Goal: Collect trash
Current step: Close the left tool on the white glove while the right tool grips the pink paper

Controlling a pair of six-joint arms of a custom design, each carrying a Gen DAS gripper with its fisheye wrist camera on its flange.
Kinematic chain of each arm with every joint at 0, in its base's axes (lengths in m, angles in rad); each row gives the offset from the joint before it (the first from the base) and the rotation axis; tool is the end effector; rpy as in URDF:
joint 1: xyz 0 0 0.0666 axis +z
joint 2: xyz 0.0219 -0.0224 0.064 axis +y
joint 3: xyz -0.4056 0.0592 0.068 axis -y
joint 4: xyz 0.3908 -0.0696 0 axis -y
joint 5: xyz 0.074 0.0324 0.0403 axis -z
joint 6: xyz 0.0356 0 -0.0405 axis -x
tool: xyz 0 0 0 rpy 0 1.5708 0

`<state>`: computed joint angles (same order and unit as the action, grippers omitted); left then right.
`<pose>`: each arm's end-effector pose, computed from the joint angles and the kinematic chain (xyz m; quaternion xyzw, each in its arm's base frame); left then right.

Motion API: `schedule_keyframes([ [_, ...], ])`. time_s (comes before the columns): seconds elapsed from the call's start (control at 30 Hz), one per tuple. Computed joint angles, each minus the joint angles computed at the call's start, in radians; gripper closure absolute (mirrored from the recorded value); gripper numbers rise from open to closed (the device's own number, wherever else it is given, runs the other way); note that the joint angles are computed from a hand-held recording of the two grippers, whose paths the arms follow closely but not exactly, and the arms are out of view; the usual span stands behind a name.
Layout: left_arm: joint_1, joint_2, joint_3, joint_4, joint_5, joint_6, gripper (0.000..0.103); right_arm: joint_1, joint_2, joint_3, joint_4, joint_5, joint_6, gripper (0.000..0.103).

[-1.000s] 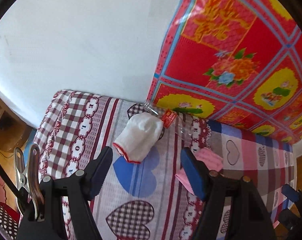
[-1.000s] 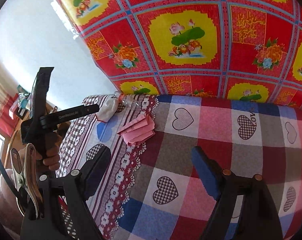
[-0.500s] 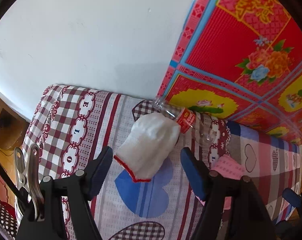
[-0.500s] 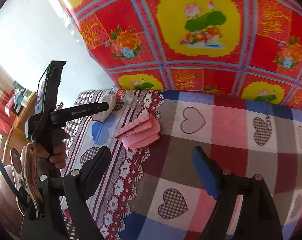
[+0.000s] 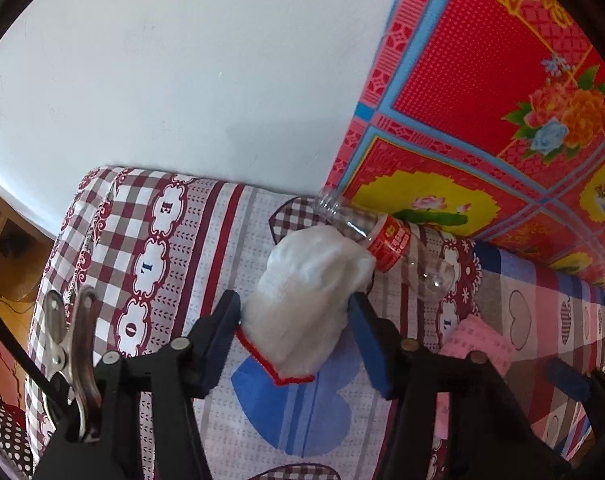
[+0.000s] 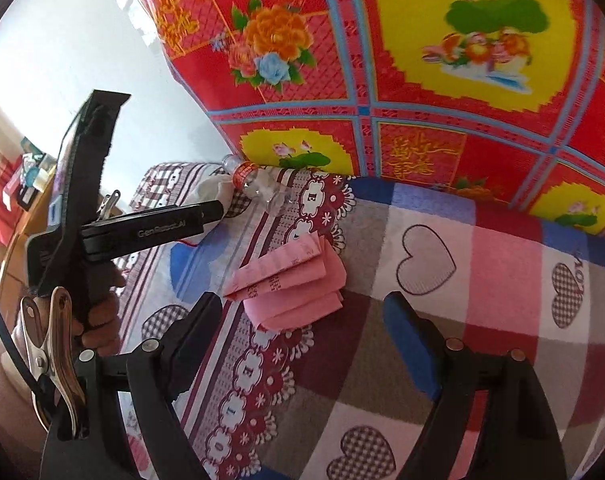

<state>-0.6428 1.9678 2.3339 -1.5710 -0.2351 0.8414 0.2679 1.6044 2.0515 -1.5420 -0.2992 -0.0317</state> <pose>0.5210 -0.3803 0.5168 -0.1180 0.9696 -0.0371 0.2111 0.4845 0.1435 0.6065 -0.1481 0.9501 0.1780 0.2088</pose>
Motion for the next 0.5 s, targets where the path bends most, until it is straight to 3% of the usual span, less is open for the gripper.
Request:
schedule_keyframes([
  [0.23,0.015,-0.069,-0.128,0.097,0.028,0.004,0.069,0.023,0.041,0.011,-0.002,0.031,0.014,0.018],
  [0.5,0.022,-0.148,-0.234,0.153,0.021,0.021,0.075,0.050,0.051,-0.001,0.029,0.044,0.021,0.018],
])
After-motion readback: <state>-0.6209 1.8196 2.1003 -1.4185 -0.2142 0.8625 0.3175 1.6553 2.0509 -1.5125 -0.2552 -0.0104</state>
